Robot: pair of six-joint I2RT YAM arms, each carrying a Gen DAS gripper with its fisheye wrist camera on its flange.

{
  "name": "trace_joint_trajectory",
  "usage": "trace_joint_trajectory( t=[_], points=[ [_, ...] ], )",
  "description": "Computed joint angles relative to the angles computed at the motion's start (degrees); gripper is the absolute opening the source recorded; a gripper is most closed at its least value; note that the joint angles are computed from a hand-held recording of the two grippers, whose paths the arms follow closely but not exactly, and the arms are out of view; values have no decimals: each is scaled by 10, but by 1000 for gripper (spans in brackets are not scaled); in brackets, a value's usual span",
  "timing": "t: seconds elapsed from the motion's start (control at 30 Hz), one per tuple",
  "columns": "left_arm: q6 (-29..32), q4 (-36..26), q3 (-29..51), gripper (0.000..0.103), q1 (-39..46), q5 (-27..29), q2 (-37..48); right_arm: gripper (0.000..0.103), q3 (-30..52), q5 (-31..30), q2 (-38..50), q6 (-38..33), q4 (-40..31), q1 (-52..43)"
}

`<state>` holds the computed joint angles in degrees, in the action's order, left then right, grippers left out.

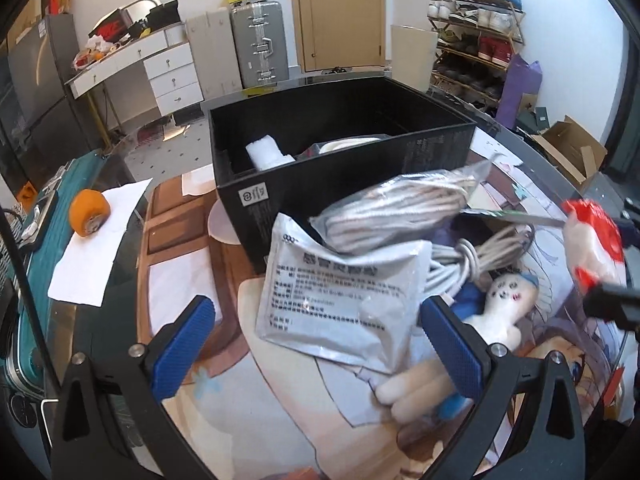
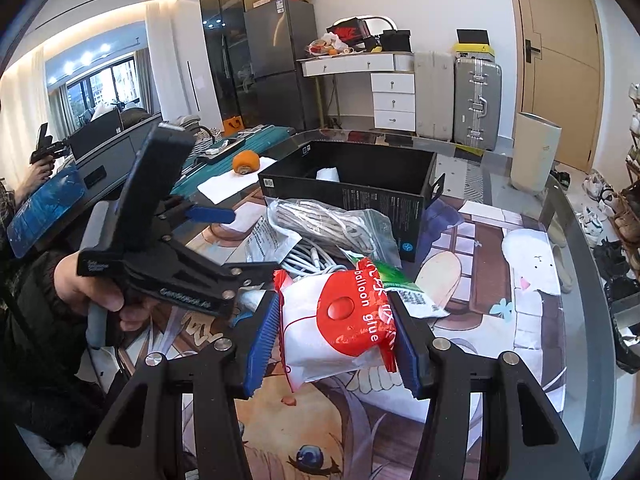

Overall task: Organize soft objects
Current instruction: 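Lift the glue bag with the right tool while the left tool reaches toward the white sachet, then close the left tool on the white printed sachet, then carry the glue bag in the right tool and sachet in the left tool over the box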

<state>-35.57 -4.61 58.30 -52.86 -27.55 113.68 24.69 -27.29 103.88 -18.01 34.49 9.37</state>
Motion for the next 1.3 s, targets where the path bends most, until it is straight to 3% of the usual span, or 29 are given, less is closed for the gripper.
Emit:
trace_joint_trajectory(
  t=[0.3,0.33,0.47,0.57,0.8,1.03,1.3],
  points=[
    [3,18,3,103,19,46,17,53,15,-10,25,-2,-2,-4],
    [1,19,3,100,20,55,19,53,15,-10,26,-2,-2,-4],
    [12,46,-21,69,15,68,5,53,18,-11,31,-2,-1,-6],
    [11,76,-46,61,7,71,-8,53,17,-10,30,0,0,-6],
    [-22,113,-100,59,-27,25,-51,53,7,-3,21,3,12,-2],
    [-53,106,-127,60,-45,-21,-95,53,-12,5,0,15,36,2],
    [-42,117,-145,60,-49,-57,-139,53,-14,-4,-28,43,43,-7]
  ],
)
